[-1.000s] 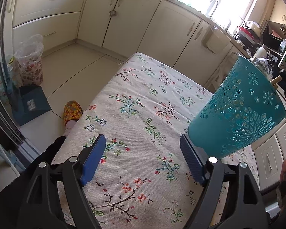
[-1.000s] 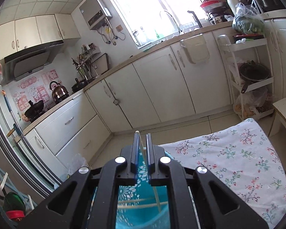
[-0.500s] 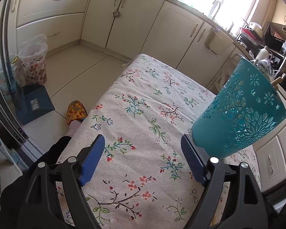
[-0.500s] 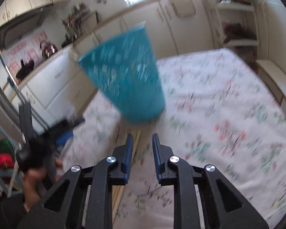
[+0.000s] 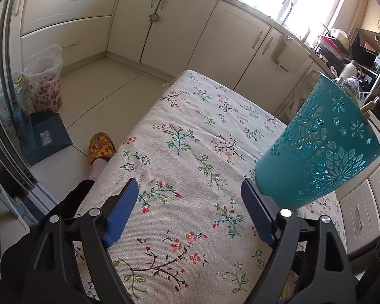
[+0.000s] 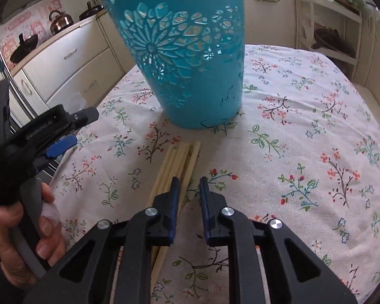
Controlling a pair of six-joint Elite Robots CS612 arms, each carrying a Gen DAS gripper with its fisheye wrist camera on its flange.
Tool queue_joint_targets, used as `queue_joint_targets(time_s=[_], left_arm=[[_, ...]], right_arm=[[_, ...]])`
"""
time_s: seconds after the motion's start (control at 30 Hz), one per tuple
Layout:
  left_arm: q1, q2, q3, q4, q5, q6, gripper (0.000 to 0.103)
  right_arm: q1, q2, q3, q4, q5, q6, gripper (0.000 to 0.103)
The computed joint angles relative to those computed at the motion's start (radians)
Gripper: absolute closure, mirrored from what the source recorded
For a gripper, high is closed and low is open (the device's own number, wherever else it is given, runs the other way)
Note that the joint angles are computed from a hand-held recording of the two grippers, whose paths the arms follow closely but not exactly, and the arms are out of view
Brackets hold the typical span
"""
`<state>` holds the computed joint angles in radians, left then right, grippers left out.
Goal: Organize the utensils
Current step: 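Grasp another stick with the left gripper while the right gripper closes on a stick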
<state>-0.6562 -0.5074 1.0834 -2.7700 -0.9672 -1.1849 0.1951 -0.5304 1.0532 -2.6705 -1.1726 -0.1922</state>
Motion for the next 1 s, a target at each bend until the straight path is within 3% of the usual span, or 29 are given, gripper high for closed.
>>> queue_joint_targets(time_s=[0.1, 0.2, 0.33, 0.47, 0.57, 1.0], left_arm=[[0.0, 0.002, -0.007, 0.009, 0.0, 0.009, 0.023], [-0.002, 0.007, -0.024, 0.031, -0.004, 0.04, 0.023], [-0.014, 0.02, -0.075, 0.06, -0.076, 0.198, 0.023], [-0.032, 0.045, -0.144, 0.156, -0.129, 0.322, 0.023], [-0.036, 0.063, -0.188, 0.243, -0.151, 0.325, 0.023], [-0.042, 0.082, -0.258, 0.406, -0.116, 0.319, 0.024]], right_arm=[[0.003, 0.001, 0.001, -0.007, -0.034, -0.041, 0.094], [-0.002, -0.01, 0.016, -0.007, -0.045, -0.07, 0.095], [-0.028, -0.025, 0.052, -0.028, -0.014, -0.066, 0.095], [-0.058, -0.031, 0.085, -0.068, 0.043, -0.028, 0.097], [-0.067, -0.028, 0.083, -0.067, 0.079, 0.003, 0.097], [-0.077, -0.022, 0.082, -0.074, 0.137, 0.025, 0.097]])
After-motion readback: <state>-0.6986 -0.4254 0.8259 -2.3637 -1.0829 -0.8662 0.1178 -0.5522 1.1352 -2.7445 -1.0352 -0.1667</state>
